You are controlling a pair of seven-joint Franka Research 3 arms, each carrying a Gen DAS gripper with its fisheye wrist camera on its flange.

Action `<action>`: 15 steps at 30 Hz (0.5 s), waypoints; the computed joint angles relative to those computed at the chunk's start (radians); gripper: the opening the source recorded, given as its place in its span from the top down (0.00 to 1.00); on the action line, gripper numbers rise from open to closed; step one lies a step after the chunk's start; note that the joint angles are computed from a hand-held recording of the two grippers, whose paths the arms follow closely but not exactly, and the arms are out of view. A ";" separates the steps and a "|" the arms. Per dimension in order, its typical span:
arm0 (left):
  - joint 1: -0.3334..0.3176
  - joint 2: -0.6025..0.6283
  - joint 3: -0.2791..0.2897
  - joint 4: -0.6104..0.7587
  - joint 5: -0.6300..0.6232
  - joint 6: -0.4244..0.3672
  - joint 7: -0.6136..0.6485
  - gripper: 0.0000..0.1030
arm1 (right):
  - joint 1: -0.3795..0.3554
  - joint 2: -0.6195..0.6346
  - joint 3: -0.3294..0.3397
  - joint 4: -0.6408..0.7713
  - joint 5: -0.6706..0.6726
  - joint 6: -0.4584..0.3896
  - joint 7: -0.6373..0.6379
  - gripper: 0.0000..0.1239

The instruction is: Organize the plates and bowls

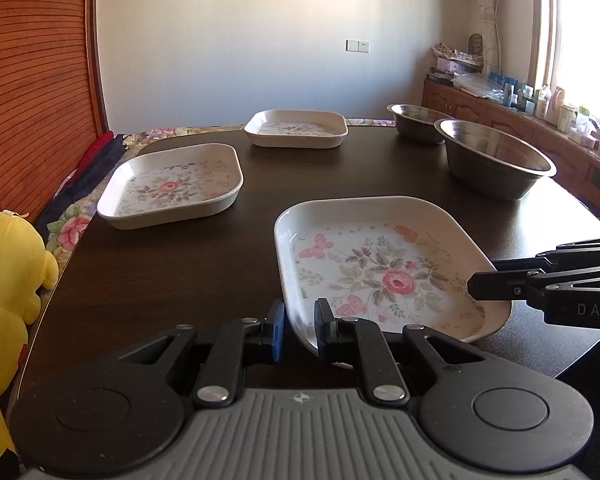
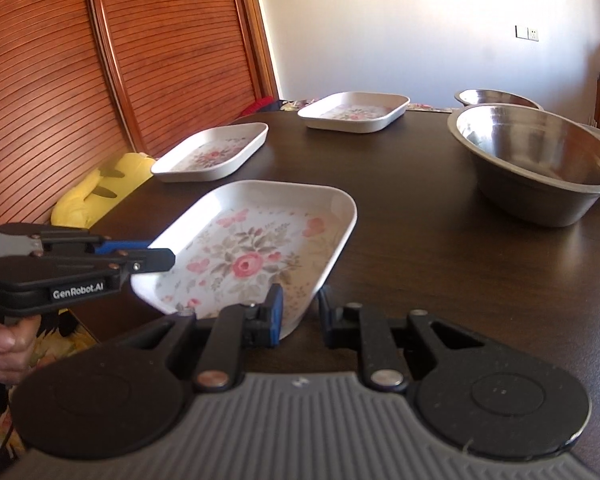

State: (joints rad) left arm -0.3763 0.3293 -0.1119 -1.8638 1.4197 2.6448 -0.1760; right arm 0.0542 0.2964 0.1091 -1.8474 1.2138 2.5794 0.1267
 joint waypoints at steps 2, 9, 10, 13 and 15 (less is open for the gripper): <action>-0.001 -0.005 0.003 -0.004 0.010 -0.006 -0.015 0.81 | -0.002 0.002 0.000 0.002 0.002 -0.003 -0.001 0.83; 0.011 -0.028 0.004 -0.016 0.069 -0.029 -0.080 0.47 | -0.016 -0.008 0.001 0.012 0.051 -0.006 -0.049 0.82; 0.017 -0.030 0.004 -0.014 0.072 -0.026 -0.081 0.44 | -0.018 -0.009 0.001 0.017 0.062 -0.008 -0.060 0.82; 0.034 -0.037 0.006 -0.009 0.088 -0.029 -0.089 0.35 | -0.020 -0.008 -0.001 0.042 0.082 -0.022 -0.075 0.82; 0.041 -0.040 0.008 -0.003 0.099 -0.044 -0.089 0.30 | -0.017 0.002 0.000 0.071 0.081 -0.032 -0.074 0.82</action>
State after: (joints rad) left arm -0.3350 0.2893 -0.1038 -1.8671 1.5185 2.6012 -0.2653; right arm 0.0377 0.2985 0.1089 -1.7759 1.2946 2.5477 0.0531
